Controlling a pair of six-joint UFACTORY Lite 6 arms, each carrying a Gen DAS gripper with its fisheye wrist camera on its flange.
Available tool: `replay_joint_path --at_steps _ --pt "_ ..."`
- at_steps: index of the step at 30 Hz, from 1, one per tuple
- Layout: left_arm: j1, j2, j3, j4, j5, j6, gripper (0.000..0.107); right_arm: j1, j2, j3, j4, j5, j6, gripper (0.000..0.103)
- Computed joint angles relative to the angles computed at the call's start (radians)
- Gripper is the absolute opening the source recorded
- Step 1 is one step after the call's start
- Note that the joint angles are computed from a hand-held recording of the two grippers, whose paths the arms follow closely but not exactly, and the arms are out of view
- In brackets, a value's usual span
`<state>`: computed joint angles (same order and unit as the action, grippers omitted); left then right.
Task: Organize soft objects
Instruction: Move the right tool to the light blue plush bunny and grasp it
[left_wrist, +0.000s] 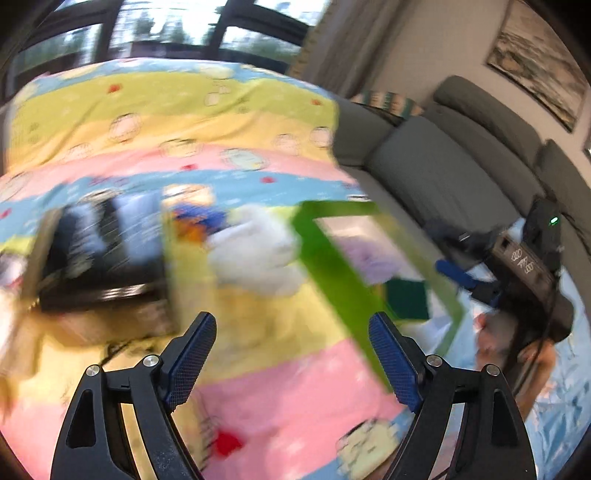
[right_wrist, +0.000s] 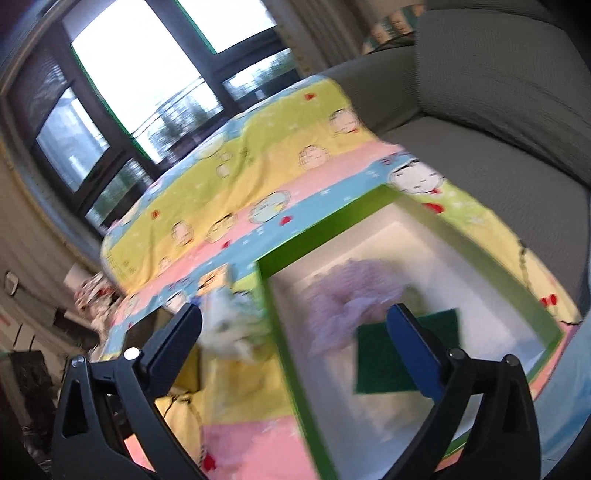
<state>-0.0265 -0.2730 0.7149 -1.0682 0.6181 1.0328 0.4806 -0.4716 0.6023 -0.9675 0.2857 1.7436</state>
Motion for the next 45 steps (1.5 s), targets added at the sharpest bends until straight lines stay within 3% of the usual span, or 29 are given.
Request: replay_joint_path --at_steps 5,11,15,17,19,23,28,29,31,33,42,45 --pt "0.23 -0.141 -0.135 0.126 0.027 -0.006 0.085 0.074 0.129 0.092 -0.065 -0.106 0.071 0.1" --pt "0.547 -0.164 -0.189 0.167 0.183 0.143 0.085 0.076 0.496 0.423 0.469 -0.124 -0.516 0.083" --pt "0.755 -0.116 -0.183 0.16 0.273 0.258 0.085 0.051 0.769 0.745 0.774 0.046 -0.921 0.072" --pt "0.817 -0.077 -0.17 0.157 0.297 0.289 0.085 0.039 0.9 0.913 0.811 0.14 -1.001 0.062" --pt "0.868 -0.045 -0.156 0.154 0.308 0.314 0.085 0.024 1.038 1.093 0.865 0.239 -1.094 0.046" --pt "0.928 0.013 -0.126 0.154 0.328 0.349 0.085 0.024 1.274 1.415 0.835 0.447 -1.113 0.047" --pt "0.957 0.076 -0.097 0.144 0.342 0.381 0.085 0.028 1.411 1.585 0.824 0.573 -1.141 0.048" --pt "0.956 0.08 -0.096 0.143 0.34 0.382 0.085 0.031 1.418 1.589 0.813 0.58 -1.135 0.046" --pt "0.958 0.086 -0.097 0.144 0.344 0.386 0.085 0.044 1.379 1.524 0.757 0.552 -1.087 0.031" --pt "0.967 0.091 -0.094 0.145 0.357 0.394 0.085 0.041 1.315 1.439 0.77 0.518 -1.059 0.027" --pt "1.034 0.071 -0.101 0.162 0.447 0.438 0.085 0.168 0.71 0.734 0.89 0.179 -0.906 0.026" --pt "1.048 0.063 -0.113 0.174 0.464 0.457 0.085 0.254 0.617 0.62 0.977 0.121 -0.899 0.026"
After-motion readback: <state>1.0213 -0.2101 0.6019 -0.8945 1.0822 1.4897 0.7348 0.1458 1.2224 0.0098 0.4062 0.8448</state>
